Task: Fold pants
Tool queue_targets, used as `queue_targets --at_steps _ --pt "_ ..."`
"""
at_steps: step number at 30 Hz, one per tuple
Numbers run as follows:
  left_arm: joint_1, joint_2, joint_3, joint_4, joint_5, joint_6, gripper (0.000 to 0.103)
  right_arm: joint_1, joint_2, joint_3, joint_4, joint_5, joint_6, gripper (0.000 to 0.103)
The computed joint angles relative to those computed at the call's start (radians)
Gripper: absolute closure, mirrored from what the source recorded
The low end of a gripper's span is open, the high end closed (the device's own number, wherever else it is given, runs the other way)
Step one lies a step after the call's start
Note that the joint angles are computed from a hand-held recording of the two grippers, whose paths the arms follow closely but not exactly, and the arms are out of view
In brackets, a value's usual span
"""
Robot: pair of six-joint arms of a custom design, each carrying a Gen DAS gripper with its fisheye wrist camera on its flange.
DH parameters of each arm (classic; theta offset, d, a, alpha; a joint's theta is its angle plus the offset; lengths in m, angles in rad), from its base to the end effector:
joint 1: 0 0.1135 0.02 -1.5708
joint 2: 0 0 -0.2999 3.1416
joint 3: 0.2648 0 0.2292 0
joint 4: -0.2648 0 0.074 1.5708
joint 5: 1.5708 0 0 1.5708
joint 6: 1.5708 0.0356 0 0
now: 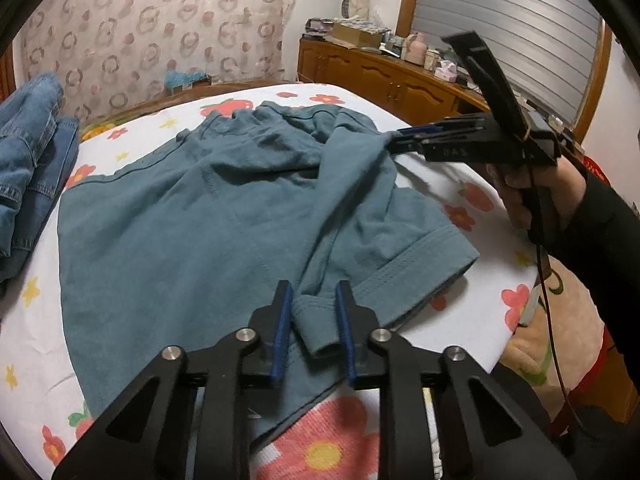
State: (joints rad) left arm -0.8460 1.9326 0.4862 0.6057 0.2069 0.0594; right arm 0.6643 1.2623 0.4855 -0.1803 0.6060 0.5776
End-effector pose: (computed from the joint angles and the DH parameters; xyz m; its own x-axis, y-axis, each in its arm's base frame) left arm 0.1839 -0.2187 0.1008 -0.4442 0.5893 -0.6749 0.8514 0.5122 -0.1132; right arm 0.1607 0.1001 0.2025 -0.6749 0.0415 -0.7367 0.1433 0.9868 -0.0757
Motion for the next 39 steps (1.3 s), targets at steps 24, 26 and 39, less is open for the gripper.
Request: queue_targets --at_steps 24,26,39 --pt "0.179 -0.363 -0.111 -0.095 0.139 0.038 0.089 0.141 -0.009 0.213 -0.096 0.146 -0.048 0.097" --pt "0.226 -0.387 -0.124 -0.099 0.163 0.049 0.089 0.137 0.016 0.232 -0.061 0.138 -0.084 0.097" --pt "0.472 -0.344 -0.222 -0.02 0.281 0.115 0.089 0.108 0.2 0.299 0.131 0.003 -0.239 0.097"
